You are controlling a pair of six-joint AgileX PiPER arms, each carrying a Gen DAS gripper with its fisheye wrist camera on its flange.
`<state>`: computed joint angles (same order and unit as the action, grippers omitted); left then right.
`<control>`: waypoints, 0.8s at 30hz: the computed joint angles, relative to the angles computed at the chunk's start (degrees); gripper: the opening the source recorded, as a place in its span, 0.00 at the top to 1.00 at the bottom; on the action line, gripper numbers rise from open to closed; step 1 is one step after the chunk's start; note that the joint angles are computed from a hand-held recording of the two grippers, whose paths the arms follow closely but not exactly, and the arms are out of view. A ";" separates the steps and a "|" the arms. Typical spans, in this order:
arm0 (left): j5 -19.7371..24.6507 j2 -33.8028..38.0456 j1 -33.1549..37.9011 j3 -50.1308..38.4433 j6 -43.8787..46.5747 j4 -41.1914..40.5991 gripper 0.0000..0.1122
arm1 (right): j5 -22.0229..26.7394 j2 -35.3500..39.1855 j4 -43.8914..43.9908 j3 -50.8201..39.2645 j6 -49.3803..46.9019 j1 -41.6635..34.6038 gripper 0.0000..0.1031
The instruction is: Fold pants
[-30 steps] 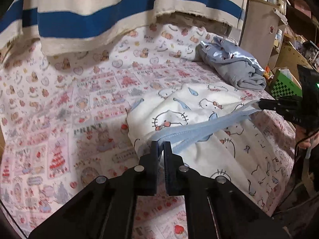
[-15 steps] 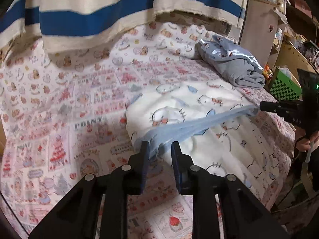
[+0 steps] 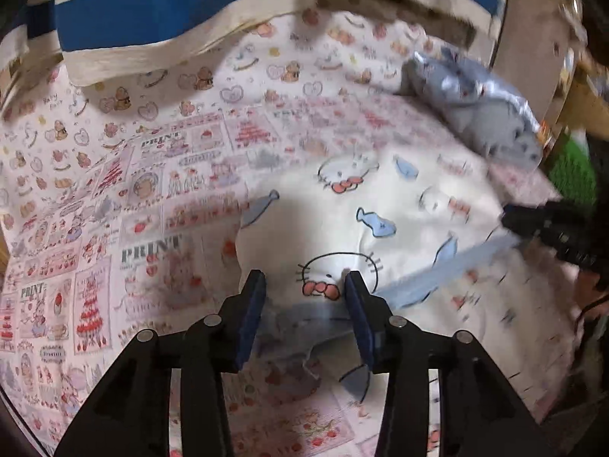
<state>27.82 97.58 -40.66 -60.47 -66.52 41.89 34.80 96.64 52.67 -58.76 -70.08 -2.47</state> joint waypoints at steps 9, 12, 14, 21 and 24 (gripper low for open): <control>17.62 -8.83 -19.98 9.39 -31.33 28.04 0.61 | 9.23 -9.68 10.22 8.62 -13.95 -6.14 0.79; 31.28 -6.42 -31.75 8.34 -34.78 29.18 0.48 | 11.73 -17.39 13.69 15.90 -23.18 -7.32 0.78; 33.56 -5.53 -36.83 8.52 -38.02 28.99 0.44 | 12.64 -19.96 15.35 19.24 -25.87 -7.59 0.75; 29.40 -5.36 -43.48 11.38 -46.03 23.14 0.42 | 11.33 -19.02 18.58 22.92 -28.25 -5.71 0.75; 30.14 -2.73 -44.27 10.74 -47.50 23.00 0.43 | 11.91 -18.07 19.13 22.75 -28.46 -5.43 0.75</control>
